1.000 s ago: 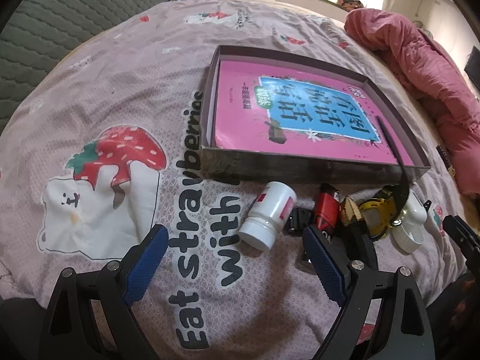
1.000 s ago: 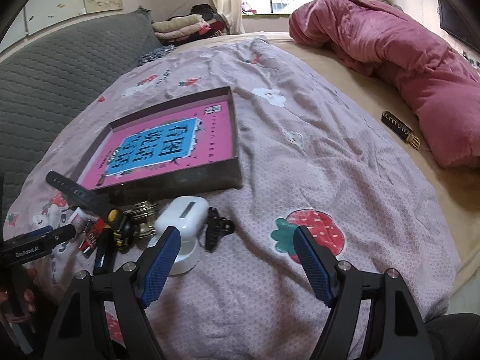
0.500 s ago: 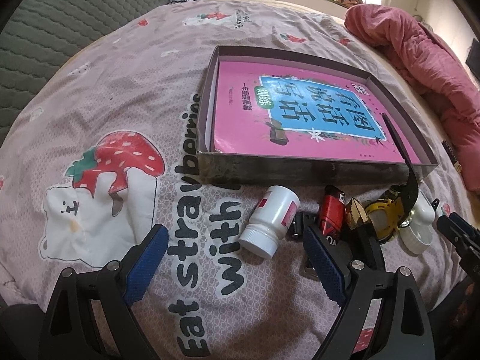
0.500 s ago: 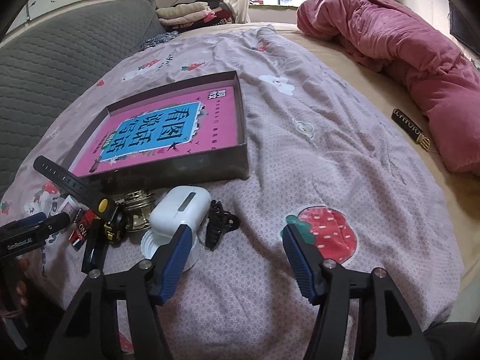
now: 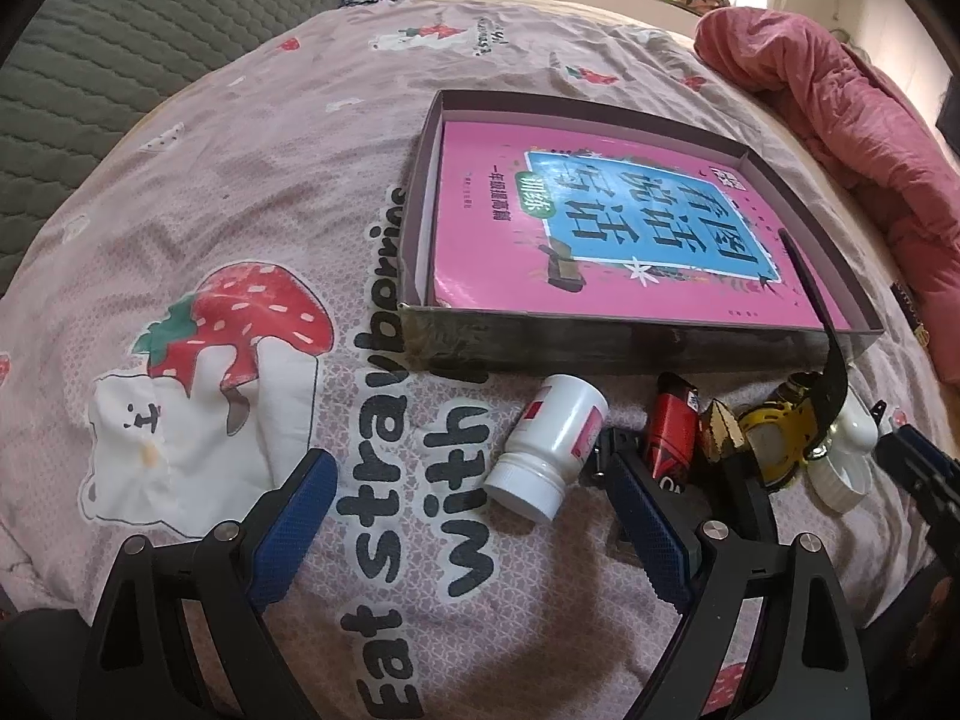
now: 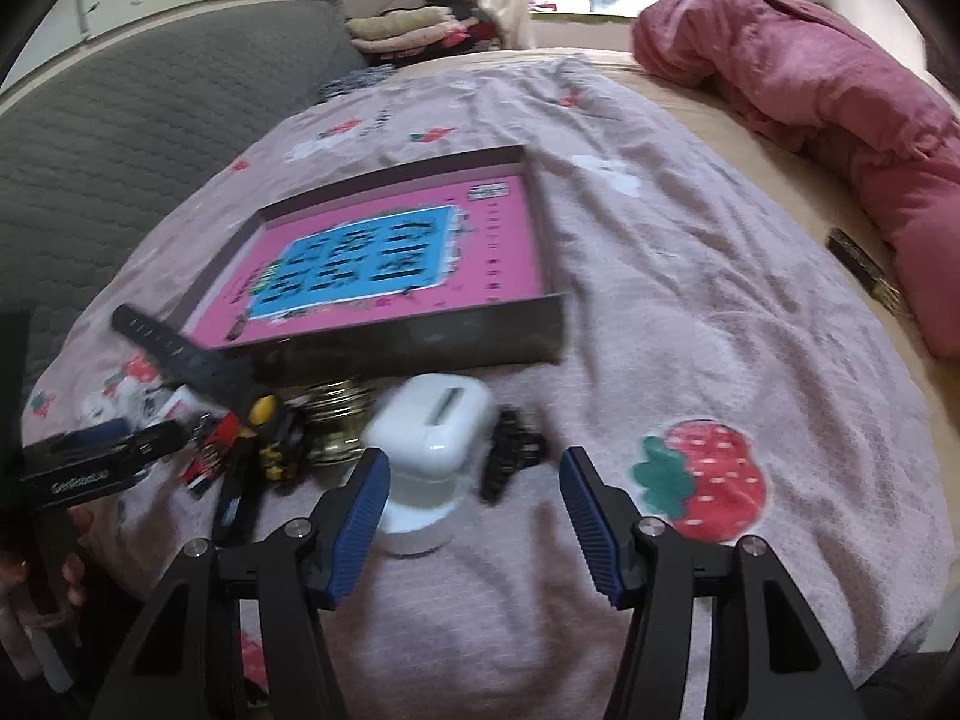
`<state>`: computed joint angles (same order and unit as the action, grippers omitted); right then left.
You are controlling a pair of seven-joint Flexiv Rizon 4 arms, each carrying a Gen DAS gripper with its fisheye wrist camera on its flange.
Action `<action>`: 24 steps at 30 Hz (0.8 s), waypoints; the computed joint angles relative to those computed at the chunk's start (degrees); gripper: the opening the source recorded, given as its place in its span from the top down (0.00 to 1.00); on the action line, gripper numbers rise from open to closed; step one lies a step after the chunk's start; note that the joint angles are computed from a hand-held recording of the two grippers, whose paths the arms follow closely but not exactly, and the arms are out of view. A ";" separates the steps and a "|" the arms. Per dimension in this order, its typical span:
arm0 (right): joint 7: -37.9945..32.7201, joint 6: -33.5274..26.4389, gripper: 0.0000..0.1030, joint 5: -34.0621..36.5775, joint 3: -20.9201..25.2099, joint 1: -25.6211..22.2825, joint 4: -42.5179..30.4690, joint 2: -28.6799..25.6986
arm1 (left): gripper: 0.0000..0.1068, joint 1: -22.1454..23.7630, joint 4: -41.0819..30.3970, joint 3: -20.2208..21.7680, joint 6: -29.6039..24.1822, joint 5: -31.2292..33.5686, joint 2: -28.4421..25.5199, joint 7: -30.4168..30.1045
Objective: Organize rigid objects
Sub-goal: 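Move the left tool to the white pill bottle while the right tool approaches the black hair clip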
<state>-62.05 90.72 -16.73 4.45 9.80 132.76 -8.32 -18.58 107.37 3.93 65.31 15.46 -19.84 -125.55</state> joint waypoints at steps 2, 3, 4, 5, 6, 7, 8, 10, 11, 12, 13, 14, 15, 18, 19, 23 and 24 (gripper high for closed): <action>4.36 -0.54 0.48 -4.24 -3.71 1.85 0.68 0.15 | 0.14 -0.11 -0.24 0.18 -0.31 0.31 -0.14 -0.26; 3.58 -1.25 0.49 -3.08 -2.76 1.10 0.15 -0.17 | 0.14 -0.09 -0.31 0.17 -0.39 0.33 -0.20 -0.28; 2.81 -2.37 0.51 -2.01 -1.55 0.14 -0.46 -0.54 | 0.14 -0.09 -0.42 0.16 -0.54 0.37 -0.24 -0.25; 2.65 -2.73 0.53 -1.87 -1.33 -0.06 -0.64 -0.74 | 0.14 -0.14 -0.54 0.18 -0.68 0.50 -0.30 -0.28; 2.89 -2.97 0.53 -2.34 -1.54 0.08 -0.70 -0.87 | 0.14 -0.17 -0.64 0.18 -0.80 0.59 -0.33 -0.26; 2.96 -3.05 0.54 -2.76 -1.69 0.15 -0.82 -1.08 | 0.14 -0.16 -0.70 0.16 -0.83 0.64 -0.35 -0.23; 2.92 -2.90 0.56 -2.90 -1.65 0.13 -0.89 -1.23 | 0.14 -0.18 -0.76 0.15 -0.88 0.70 -0.38 -0.22; 4.03 -2.55 0.58 -4.65 -2.78 0.96 -0.78 -1.51 | 0.14 -0.34 -0.94 0.22 -1.08 0.96 -0.42 -0.41; 4.18 -2.51 0.58 -4.96 -2.87 1.00 -0.88 -1.76 | 0.14 -0.39 -1.11 0.23 -1.24 1.08 -0.55 -0.45; 4.08 -2.79 0.59 -4.84 -2.61 0.89 -1.13 -2.06 | 0.14 -0.43 -1.21 0.24 -1.40 1.15 -0.60 -0.51; 3.88 -3.15 0.61 -4.46 -2.21 0.72 -1.44 -2.31 | 0.14 -0.46 -1.27 0.24 -1.49 1.20 -0.64 -0.60; 3.47 -3.59 0.62 -3.82 -1.66 0.45 -1.91 -2.71 | 0.14 -0.51 -1.33 0.27 -1.62 1.30 -0.64 -0.68; 3.19 -4.07 0.63 -3.39 -1.34 0.33 -2.27 -3.02 | 0.14 -0.53 -1.39 0.31 -1.62 1.43 -0.68 -0.77; 4.54 -3.80 0.65 -5.23 -2.93 1.53 -2.25 -3.57 | 0.14 -0.69 -1.56 0.57 -1.65 2.04 -0.74 -1.31; 4.80 -3.45 0.67 -5.61 -3.24 1.73 -2.23 -3.73 | 0.14 -0.66 -1.66 0.56 -1.66 2.10 -0.82 -1.39; 4.80 -3.43 0.77 -6.15 -3.49 1.90 -2.54 -4.17 | 0.14 -0.82 -1.97 0.97 -1.60 2.86 -0.92 -2.23; 4.23 -3.58 0.78 -5.62 -2.91 1.49 -2.69 -4.21 | 0.14 -0.84 -2.03 1.11 -1.53 3.16 -0.88 -2.44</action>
